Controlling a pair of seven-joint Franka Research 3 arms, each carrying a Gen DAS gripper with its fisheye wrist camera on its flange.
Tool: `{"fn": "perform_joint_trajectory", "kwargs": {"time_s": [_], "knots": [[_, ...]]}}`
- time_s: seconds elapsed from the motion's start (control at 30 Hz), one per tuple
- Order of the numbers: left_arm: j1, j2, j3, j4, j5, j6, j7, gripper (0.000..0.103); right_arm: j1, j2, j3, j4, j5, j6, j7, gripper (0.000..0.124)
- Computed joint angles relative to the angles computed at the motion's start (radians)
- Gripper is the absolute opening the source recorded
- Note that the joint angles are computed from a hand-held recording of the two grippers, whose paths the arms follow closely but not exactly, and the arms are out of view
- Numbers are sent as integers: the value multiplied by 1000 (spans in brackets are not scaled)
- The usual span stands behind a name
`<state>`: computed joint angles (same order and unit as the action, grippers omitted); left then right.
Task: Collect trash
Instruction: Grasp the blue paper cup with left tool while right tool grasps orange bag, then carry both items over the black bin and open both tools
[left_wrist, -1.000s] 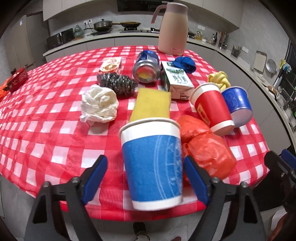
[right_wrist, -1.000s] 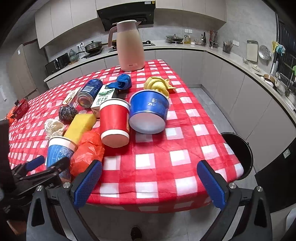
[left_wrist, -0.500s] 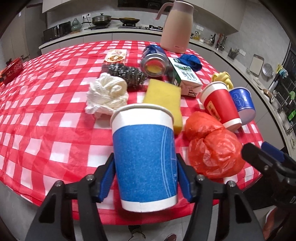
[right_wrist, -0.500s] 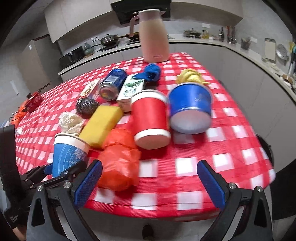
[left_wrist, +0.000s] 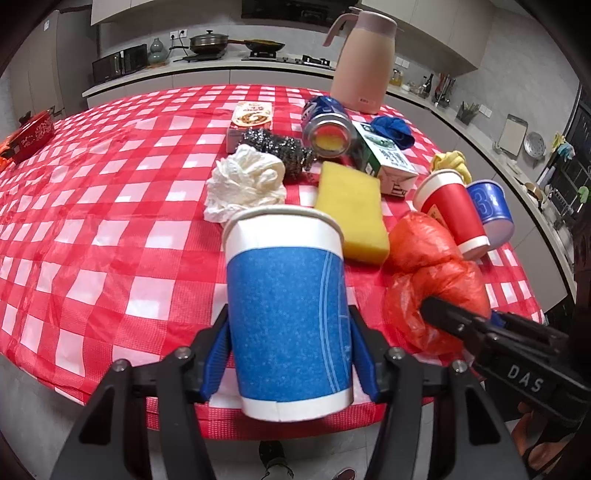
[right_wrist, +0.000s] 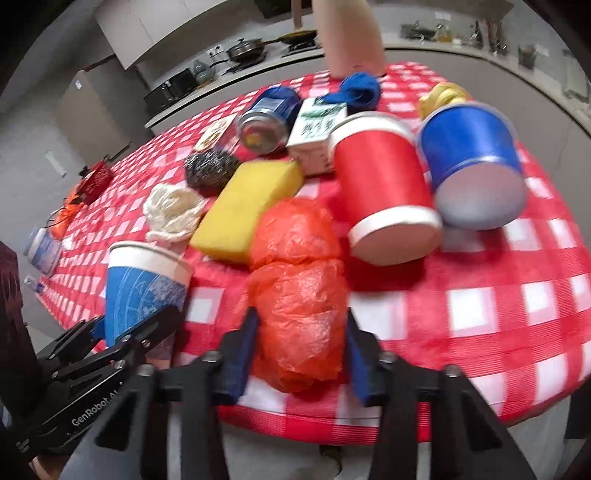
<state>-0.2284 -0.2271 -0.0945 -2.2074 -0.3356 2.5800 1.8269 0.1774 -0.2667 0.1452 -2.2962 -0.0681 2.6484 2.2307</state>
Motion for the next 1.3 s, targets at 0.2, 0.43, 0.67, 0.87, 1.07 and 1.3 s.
{"fn": "perform_joint_trajectory", "kwargs": {"time_s": [0.2,0.43,0.67,0.87,1.07,1.3], "knots": [[-15,-17,11,6,-45,11,37,59,-29,-48,32,-16,-77,28,62,27],[-41,-26,10,31,-83,7,75,59,-96,-167,71,-61,-137,21,145,27],[-95,-21,-13,60,-145,3,127,59,-201,-354,87,-146,-176,-65,214,27],[-144,1,-57,86,-165,16,132,59,-278,-528,45,-251,-165,-128,188,27],[-193,76,-146,152,-96,56,7,59,-384,-695,-59,-367,-148,-179,52,27],[-259,241,-260,293,140,89,-309,59,-500,-688,-322,-429,-124,-159,-278,27]]}}
